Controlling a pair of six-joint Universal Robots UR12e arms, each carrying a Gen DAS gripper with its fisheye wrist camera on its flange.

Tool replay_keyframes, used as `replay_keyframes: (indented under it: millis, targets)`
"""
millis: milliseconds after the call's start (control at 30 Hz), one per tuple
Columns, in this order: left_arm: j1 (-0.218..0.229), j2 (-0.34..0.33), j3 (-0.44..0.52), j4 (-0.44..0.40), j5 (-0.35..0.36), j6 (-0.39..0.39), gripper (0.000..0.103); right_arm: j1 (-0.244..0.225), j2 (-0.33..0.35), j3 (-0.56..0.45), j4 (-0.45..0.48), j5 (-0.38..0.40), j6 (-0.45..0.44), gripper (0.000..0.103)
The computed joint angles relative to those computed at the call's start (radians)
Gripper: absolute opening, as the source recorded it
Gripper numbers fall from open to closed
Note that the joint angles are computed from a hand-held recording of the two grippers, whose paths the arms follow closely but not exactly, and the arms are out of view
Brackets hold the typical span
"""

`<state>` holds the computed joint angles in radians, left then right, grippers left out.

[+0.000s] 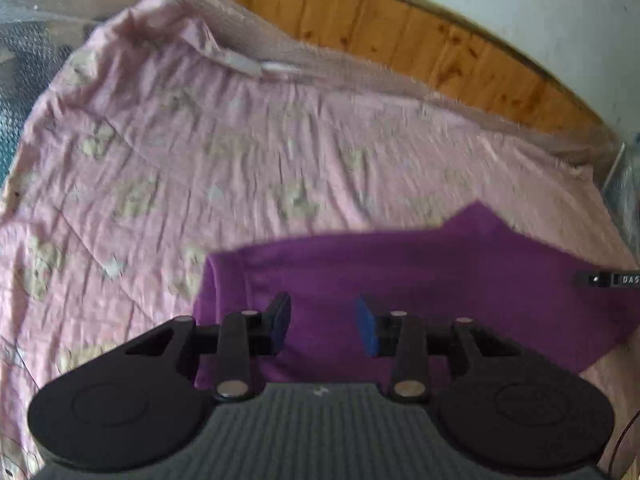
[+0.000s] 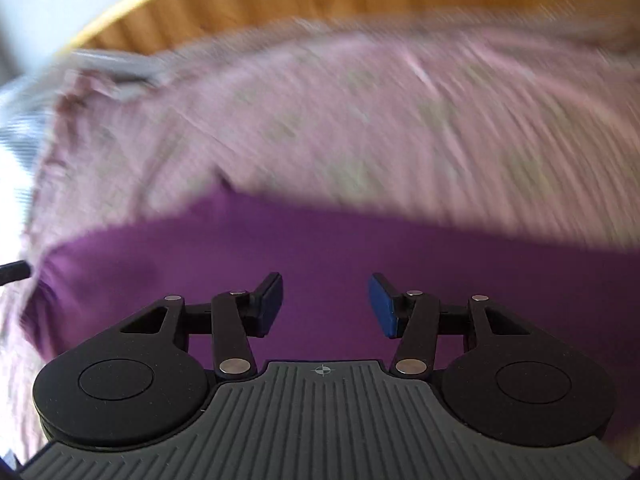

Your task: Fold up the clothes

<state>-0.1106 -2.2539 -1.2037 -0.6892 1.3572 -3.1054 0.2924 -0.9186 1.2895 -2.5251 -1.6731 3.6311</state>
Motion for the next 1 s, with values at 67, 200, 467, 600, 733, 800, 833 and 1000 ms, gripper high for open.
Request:
replay_keyframes:
  millis: [67, 200, 467, 600, 733, 800, 833, 1000]
  targets:
    - [-0.001, -0.001, -0.021, -0.025, 0.039, 0.014, 0.021, -0.007, -0.038, 0.103, -0.022, -0.046, 0.065, 0.047]
    - [-0.001, 0.007, -0.036, -0.014, 0.059, 0.039, 0.019, -0.039, -0.101, 0.211, -0.106, -0.009, 0.066, 0.043]
    - [-0.027, 0.028, -0.07, 0.005, 0.182, -0.03, 0.015, -0.122, -0.227, 0.38, -0.163, -0.178, 0.189, 0.058]
    - [-0.066, 0.019, -0.016, -0.075, 0.324, -0.12, 0.014, -0.204, -0.259, 0.447, -0.132, -0.076, 0.156, 0.053]
    - [-0.12, 0.036, -0.003, -0.025, 0.399, -0.243, 0.04, -0.249, -0.314, 0.516, -0.303, -0.051, 0.051, 0.058]
    - [-0.147, 0.034, 0.018, -0.031, 0.387, -0.298, 0.041, -0.276, -0.334, 0.545, -0.371, -0.084, 0.017, 0.059]
    - [-0.164, 0.029, 0.032, -0.037, 0.383, -0.319, 0.041, -0.297, -0.337, 0.552, -0.382, -0.088, 0.001, 0.059]
    - [-0.256, -0.038, 0.16, -0.137, 0.373, -0.355, 0.042, -0.395, -0.298, 0.516, -0.277, -0.048, -0.087, 0.051]
